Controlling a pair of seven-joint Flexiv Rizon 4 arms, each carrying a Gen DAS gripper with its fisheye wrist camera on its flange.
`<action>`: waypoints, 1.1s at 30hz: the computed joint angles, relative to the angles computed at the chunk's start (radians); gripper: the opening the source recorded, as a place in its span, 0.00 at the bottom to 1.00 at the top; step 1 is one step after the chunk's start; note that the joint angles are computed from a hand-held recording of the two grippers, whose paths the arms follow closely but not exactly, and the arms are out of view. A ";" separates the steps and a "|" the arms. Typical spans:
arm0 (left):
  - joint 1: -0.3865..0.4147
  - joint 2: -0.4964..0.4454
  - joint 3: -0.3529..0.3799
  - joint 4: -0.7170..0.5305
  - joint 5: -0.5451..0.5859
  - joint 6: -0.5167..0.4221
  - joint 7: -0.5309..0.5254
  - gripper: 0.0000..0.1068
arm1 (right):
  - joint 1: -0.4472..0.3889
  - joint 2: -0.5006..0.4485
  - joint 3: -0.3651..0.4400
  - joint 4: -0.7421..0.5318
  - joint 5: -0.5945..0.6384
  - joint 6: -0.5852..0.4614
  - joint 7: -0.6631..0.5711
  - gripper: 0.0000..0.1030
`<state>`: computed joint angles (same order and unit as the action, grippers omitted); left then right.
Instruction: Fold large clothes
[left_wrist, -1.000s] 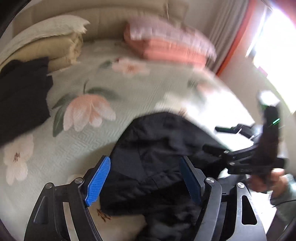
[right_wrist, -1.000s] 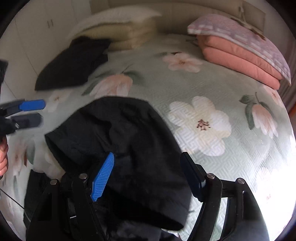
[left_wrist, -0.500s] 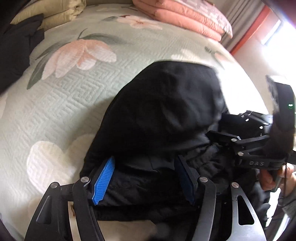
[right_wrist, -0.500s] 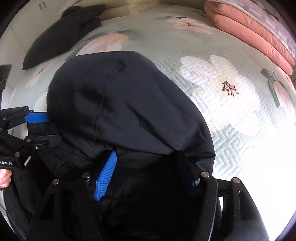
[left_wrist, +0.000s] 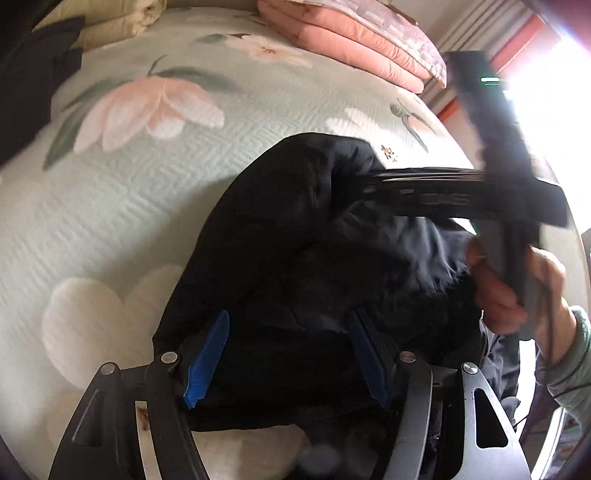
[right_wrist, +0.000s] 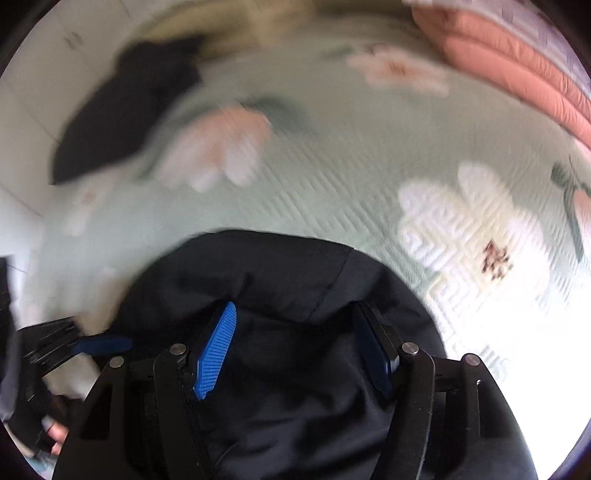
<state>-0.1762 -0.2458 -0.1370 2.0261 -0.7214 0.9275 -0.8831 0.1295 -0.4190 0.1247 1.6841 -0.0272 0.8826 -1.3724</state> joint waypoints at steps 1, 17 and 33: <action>0.000 0.001 -0.004 0.011 -0.016 0.016 0.017 0.64 | 0.006 0.001 -0.006 0.016 -0.012 0.018 0.007 0.67; 0.068 -0.031 0.042 -0.126 -0.030 -0.194 -0.035 0.69 | -0.175 0.176 -0.020 -0.015 0.347 -0.297 -0.326 0.73; 0.076 -0.049 -0.004 -0.069 -0.227 -0.198 0.038 0.15 | -0.247 0.209 -0.007 0.010 0.652 -0.415 -0.511 0.36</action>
<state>-0.1006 -0.2950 -0.1405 1.9572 -0.9485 0.7296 -0.8455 -0.1171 -0.2097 0.1178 1.6942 0.6247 0.4675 -1.8837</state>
